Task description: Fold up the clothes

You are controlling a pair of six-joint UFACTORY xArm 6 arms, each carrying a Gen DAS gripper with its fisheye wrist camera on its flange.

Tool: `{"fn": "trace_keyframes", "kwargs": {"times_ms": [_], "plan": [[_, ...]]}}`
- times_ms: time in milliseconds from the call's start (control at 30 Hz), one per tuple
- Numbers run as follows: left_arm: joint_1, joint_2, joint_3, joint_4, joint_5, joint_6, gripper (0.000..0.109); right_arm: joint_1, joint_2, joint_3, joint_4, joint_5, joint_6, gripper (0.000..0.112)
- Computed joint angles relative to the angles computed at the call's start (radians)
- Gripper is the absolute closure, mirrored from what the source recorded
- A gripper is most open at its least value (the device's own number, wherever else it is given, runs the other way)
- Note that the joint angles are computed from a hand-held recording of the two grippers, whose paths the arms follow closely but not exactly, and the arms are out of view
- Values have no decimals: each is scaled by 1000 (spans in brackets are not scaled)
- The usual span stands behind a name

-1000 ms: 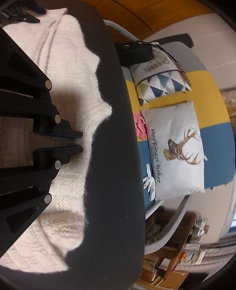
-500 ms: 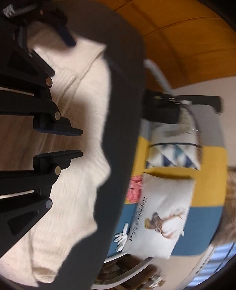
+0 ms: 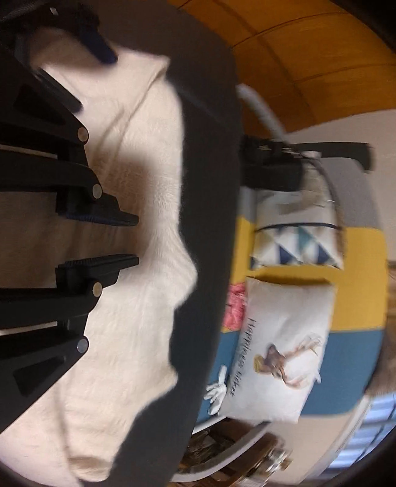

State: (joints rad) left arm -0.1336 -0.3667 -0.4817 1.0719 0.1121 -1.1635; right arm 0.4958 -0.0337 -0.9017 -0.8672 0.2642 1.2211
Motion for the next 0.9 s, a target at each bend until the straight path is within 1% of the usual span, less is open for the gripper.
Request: {"fn": "trace_keyframes", "kwargs": {"times_ms": [33, 67, 167, 267, 300, 333, 400, 433, 500, 567, 600, 700, 733, 800, 833, 867, 900], "plan": [[-1, 0, -1, 2, 2, -1, 21, -11, -55, 47, -72, 14, 75, 93], [-3, 1, -2, 5, 4, -5, 21, -27, -103, 93, -101, 41, 117, 93], [-6, 2, -4, 17, 11, -15, 21, -84, -240, 223, -55, 127, 121, 93], [-9, 2, -6, 25, 16, -23, 21, -185, -360, 344, -24, 158, 148, 93], [-11, 2, -6, 29, 19, -27, 21, -224, -390, 379, -14, 141, 155, 93], [-12, 3, -7, 32, 21, -31, 21, -268, -412, 411, 10, 100, 140, 93], [-12, 3, -7, 35, 21, -33, 21, -315, -404, 429, 115, 78, 20, 93], [-12, 3, -7, 35, 21, -33, 21, -334, -398, 437, 136, 60, -13, 94], [-12, 3, -7, 34, 20, -33, 21, -382, -397, 460, 116, -13, 8, 96], [-13, 3, -7, 34, 23, -32, 20, -389, -386, 445, 65, 12, 64, 100], [-14, 3, -7, 33, 24, -31, 20, -390, -379, 435, 37, 32, 94, 100], [-14, 0, -5, 31, 24, -30, 20, -347, -363, 400, 6, 118, 119, 99], [-16, 0, -5, 34, 27, -33, 20, -333, -363, 392, 29, 142, 88, 97], [-17, 2, -8, 42, 30, -42, 20, -310, -368, 374, 88, 187, 11, 96], [-18, 2, -9, 46, 31, -45, 20, -306, -384, 379, 76, 177, 20, 96], [-18, 2, -9, 47, 31, -47, 20, -305, -404, 389, 29, 151, 71, 96], [-18, 3, -9, 48, 31, -48, 20, -310, -414, 397, -5, 105, 110, 95]]}}
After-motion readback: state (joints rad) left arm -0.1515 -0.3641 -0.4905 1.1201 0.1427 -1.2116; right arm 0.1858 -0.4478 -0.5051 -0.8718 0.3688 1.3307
